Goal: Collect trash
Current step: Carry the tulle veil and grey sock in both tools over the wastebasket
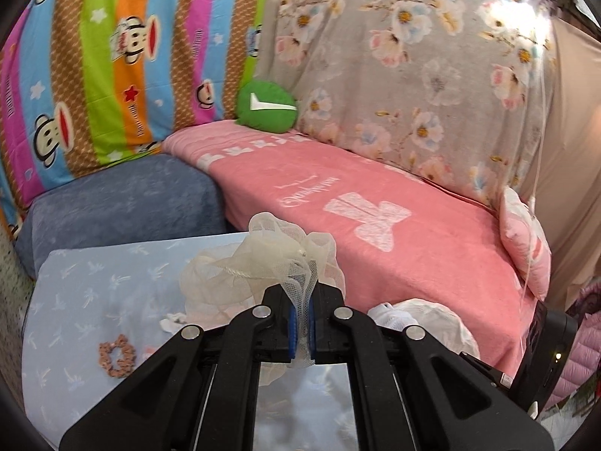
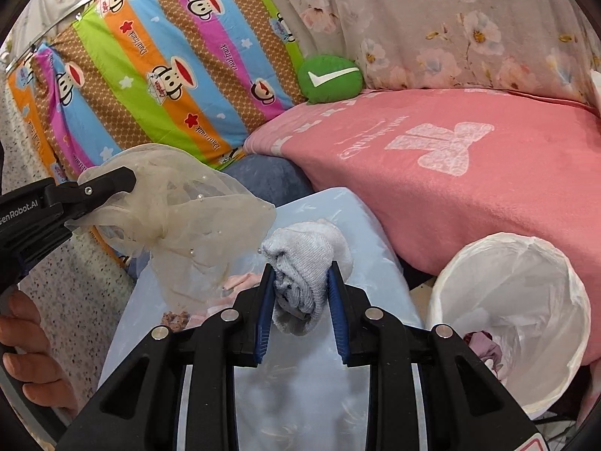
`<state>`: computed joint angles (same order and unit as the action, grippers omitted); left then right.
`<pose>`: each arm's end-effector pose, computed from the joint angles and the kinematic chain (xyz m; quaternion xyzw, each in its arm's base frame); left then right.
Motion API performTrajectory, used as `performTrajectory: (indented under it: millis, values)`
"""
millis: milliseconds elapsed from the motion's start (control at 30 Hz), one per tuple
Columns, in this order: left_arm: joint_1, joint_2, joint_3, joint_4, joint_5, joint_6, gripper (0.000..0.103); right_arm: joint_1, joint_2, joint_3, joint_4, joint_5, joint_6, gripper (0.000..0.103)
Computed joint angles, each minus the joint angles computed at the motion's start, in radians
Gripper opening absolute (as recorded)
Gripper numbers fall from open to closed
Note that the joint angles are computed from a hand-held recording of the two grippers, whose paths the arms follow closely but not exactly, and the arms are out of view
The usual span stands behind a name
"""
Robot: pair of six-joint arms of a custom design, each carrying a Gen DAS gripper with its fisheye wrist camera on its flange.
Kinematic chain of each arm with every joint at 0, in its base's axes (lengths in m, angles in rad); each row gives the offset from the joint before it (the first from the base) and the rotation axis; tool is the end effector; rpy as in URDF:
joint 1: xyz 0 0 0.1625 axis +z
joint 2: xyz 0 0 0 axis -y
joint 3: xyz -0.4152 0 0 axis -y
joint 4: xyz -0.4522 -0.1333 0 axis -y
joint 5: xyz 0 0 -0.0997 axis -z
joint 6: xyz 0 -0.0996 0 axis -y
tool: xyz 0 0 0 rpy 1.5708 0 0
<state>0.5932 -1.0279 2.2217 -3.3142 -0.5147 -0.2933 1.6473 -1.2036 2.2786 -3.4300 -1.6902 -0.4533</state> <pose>-0.2846 -0.4572 0.1078 0.1501 0.8291 -0.4765 0.2512 0.1596 -0.4939 0.1527 0.2195 -0.8963 0.3644 0.1256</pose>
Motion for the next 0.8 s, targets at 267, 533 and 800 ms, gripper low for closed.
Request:
performTrajectory:
  millis: [267,533,800]
  values:
    - [-0.015,0.118,-0.100,0.030,-0.096,0.036,0.004,-0.093,-0.130,0.048,-0.005,0.019,-0.003,0.026]
    - [-0.013,0.220,-0.194,0.096,-0.196,0.034,0.004,-0.200,-0.236,0.086,0.001,0.048,0.005,0.026]
    - [-0.009,0.290,-0.257,0.140,-0.268,0.028,0.006,-0.271,-0.284,0.099,0.010,0.065,0.012,0.027]
